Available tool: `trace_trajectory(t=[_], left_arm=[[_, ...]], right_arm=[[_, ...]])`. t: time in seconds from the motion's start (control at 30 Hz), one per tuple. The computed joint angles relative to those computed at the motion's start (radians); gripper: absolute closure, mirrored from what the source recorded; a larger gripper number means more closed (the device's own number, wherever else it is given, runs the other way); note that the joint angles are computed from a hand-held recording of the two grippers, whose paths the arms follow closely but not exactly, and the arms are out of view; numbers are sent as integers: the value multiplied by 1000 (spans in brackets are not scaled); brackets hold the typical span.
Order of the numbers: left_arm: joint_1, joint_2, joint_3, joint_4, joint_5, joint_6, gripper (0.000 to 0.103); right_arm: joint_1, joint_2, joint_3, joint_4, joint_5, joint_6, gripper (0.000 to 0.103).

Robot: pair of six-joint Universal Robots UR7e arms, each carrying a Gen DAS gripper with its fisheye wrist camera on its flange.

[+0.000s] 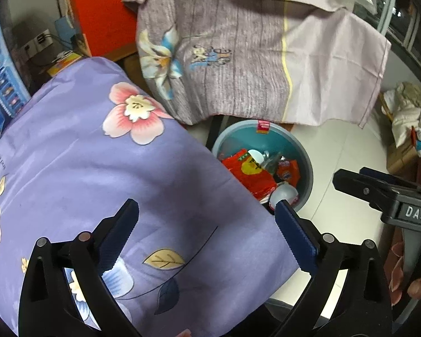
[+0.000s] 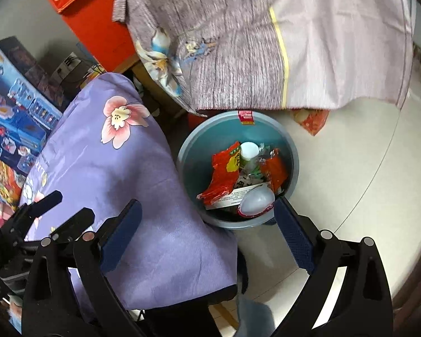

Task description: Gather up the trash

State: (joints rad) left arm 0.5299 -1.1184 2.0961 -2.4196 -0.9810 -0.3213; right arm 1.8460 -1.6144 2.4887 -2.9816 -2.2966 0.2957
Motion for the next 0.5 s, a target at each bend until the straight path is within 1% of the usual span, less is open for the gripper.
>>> trace_trajectory(t=[0.13,0.3,0.5], left_arm=[[0,-31,17,0,10,-23,4],[-4,-56,33,2,17,-40,4],[-6,-73,51,0,26,-56,4]], right_arm=[[43,22,-5,2,-46,-2,12],[75,37,-2,-4,-76,-4,12],[79,44,9,-18,-79,9,12]])
